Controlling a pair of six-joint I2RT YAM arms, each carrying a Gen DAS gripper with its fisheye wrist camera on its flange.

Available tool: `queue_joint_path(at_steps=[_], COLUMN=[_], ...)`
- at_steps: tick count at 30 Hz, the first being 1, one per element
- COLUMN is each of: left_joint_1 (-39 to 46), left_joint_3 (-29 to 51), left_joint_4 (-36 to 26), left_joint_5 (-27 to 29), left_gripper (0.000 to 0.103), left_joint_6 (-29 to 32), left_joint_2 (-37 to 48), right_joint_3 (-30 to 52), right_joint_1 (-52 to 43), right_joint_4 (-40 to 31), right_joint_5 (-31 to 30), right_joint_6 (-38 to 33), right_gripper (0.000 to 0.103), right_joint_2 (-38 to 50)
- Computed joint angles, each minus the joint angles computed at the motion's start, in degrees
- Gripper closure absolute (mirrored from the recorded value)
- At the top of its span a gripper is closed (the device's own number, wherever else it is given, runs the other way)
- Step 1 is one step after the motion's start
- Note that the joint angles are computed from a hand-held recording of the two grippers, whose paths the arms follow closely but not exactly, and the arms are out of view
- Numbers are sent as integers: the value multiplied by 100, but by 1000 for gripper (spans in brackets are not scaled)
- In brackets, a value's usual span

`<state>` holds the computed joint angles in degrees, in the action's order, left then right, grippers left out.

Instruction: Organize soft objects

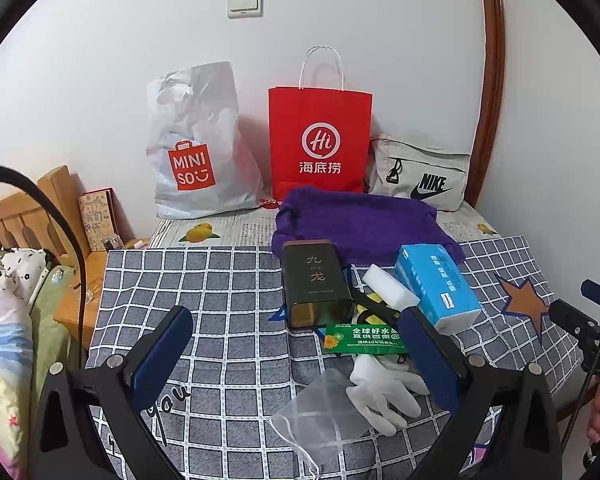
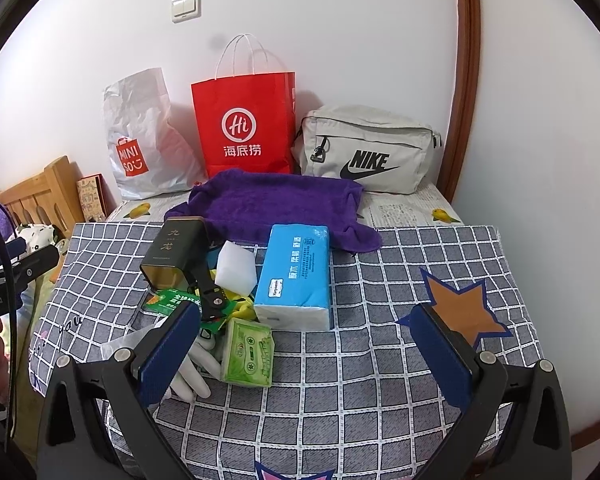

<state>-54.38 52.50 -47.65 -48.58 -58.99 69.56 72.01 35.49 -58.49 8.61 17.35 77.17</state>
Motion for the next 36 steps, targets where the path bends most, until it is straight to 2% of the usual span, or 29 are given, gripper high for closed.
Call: queue_joint_path(at_steps=[24, 36], left_joint_1=[46, 606], left_joint_3=[-4, -487], left_joint_4=[65, 904], left_joint_5=[55, 680], left_gripper=[0, 0], left_joint_6=[88, 592], left_joint_2=[70, 102], right_joint_3=[-107, -630], right_joint_1=[-24, -40], right_joint_4=[87, 475], right_joint_5=[-56, -373], right_joint_6=[-11, 7], right_gripper=[0, 0], right_joint_2=[51, 370])
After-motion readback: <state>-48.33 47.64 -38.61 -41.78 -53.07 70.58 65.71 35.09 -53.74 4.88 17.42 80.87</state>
